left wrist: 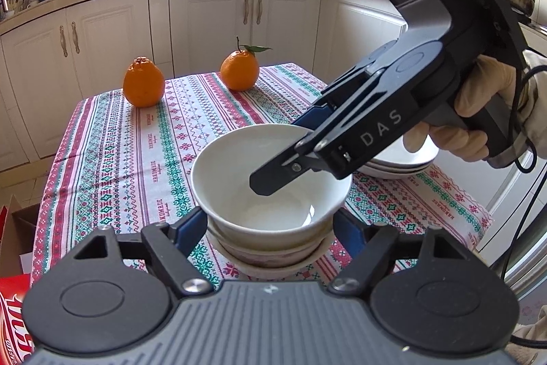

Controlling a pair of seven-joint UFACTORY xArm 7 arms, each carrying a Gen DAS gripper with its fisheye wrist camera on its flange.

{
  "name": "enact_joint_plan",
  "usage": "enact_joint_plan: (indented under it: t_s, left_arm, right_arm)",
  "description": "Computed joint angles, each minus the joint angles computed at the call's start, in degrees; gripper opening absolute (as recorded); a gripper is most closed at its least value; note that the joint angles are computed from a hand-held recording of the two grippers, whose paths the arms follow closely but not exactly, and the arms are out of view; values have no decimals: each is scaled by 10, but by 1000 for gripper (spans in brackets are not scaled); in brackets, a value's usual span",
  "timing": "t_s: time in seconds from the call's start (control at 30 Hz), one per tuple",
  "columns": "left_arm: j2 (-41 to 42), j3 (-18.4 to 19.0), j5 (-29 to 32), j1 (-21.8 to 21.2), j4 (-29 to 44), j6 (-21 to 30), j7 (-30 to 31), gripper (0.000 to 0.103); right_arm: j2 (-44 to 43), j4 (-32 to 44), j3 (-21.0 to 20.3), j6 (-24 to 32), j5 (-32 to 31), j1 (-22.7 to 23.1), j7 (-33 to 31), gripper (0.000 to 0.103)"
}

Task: Organize plates and bowls
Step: 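Lower the bowl onto the nested bowls and open the right gripper, then clamp the three-bowl stack with the left gripper while the right gripper clamps its opposite side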

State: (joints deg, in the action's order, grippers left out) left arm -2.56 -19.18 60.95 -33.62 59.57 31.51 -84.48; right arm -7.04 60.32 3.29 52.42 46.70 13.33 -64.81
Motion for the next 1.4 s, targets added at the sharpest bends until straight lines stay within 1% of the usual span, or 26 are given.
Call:
enact_joint_plan:
  t_s: [0.13, 0.27, 0.37, 0.47, 0.5, 0.53, 0.6, 0.7, 0.8, 0.9, 0.97, 1.1, 1.17, 1.2, 1.27, 1.33, 1.4]
  left_arm:
    - [0, 1, 0, 1, 0, -2, -2, 83]
    - [-1, 4, -2, 4, -6, -16, -8, 86]
    - [0, 4, 1, 7, -8, -21, -12, 91]
    - [-1, 2, 14, 6, -7, -14, -13, 93]
    - [-2, 3, 17, 6, -9, -17, -16, 94]
    - [-4, 3, 21, 7, -12, -20, -22, 98]
    - [-13, 4, 33, 11, -21, -35, -34, 99]
    - [-28, 0, 52, 19, -35, -46, -47, 100]
    - [-38, -6, 43, 26, -45, -48, -35, 101]
    - [-48, -15, 39, 30, -53, -36, -30, 101]
    - [-54, -21, 46, 33, -58, -28, -36, 101]
    - [-63, -34, 64, 37, -60, -4, -40, 101]
    - [-65, -38, 73, 37, -60, 4, -41, 101]
    - [-66, -40, 80, 37, -60, 9, -42, 101]
    - [-65, -41, 83, 35, -59, 17, -35, 102]
    - [-66, -34, 72, 34, -62, 2, -17, 102]
    - [-73, -32, 90, 40, -70, -26, -24, 102]
  right_arm:
    - [1, 0, 1, 0, 1, 0, -4, 67]
    - [-5, -7, 2, -6, -1, 4, -15, 72]
    - [-6, -9, 0, -2, 5, 5, -23, 81]
    - [-18, -23, 1, -25, 16, 9, -40, 93]
    - [-21, -25, -1, -26, 19, 10, -44, 95]
    - [-23, -25, -3, -26, 23, 11, -48, 95]
    - [-28, -30, -5, -30, 27, 12, -53, 101]
    - [-45, -45, -10, -40, 38, 16, -73, 102]
    - [-58, -57, -22, -28, 62, 20, -107, 102]
    - [-68, -66, -37, 3, 97, 22, -143, 102]
    - [-70, -68, -39, 23, 103, 19, -154, 102]
    - [-78, -82, -29, -1, 92, 15, -147, 102]
    - [-85, -89, -31, -8, 93, 15, -141, 102]
    - [-89, -92, -34, -5, 94, 15, -144, 102]
    - [-107, -108, -36, -21, 104, 18, -159, 102]
    - [-129, -128, -37, -43, 105, 22, -182, 103]
    - [-153, -153, -39, -75, 110, 30, -208, 103]
